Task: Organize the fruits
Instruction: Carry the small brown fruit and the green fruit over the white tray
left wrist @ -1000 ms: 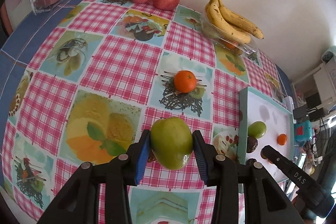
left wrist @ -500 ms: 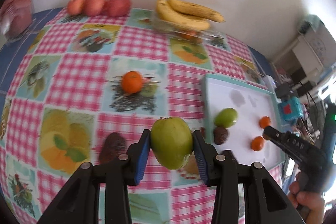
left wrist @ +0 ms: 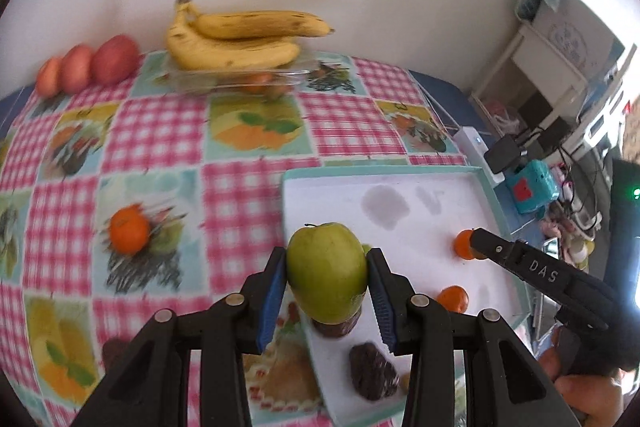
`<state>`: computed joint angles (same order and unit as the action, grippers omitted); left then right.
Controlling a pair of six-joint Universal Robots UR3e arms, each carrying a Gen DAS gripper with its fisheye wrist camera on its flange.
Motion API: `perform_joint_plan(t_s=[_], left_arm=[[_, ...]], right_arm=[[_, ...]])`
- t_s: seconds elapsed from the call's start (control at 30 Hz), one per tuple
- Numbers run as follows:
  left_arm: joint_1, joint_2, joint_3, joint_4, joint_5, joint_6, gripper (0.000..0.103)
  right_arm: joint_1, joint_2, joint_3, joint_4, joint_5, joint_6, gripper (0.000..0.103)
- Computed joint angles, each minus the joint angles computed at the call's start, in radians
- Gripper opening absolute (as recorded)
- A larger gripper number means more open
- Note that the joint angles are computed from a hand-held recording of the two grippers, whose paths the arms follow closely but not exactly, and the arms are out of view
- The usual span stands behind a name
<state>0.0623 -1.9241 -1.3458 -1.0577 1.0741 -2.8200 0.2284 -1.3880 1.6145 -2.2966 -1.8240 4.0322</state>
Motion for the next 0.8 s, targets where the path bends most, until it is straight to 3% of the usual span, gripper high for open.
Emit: perform_joint_plan(t_s=[0.47,0.8], left_arm=[[-0.119,-0.234,0.200,0.080,0.074,-0.029,0.043],[-0.131,-0.330,0.285,0.071,0.070,-0.037,0.043]], right_arm=[[-0.106,0.104,-0.031,-0.035,0.071,-0.072,0.029],[-0.131,0.193,-0.110,-0.031,0.077,-0.110,0.029]])
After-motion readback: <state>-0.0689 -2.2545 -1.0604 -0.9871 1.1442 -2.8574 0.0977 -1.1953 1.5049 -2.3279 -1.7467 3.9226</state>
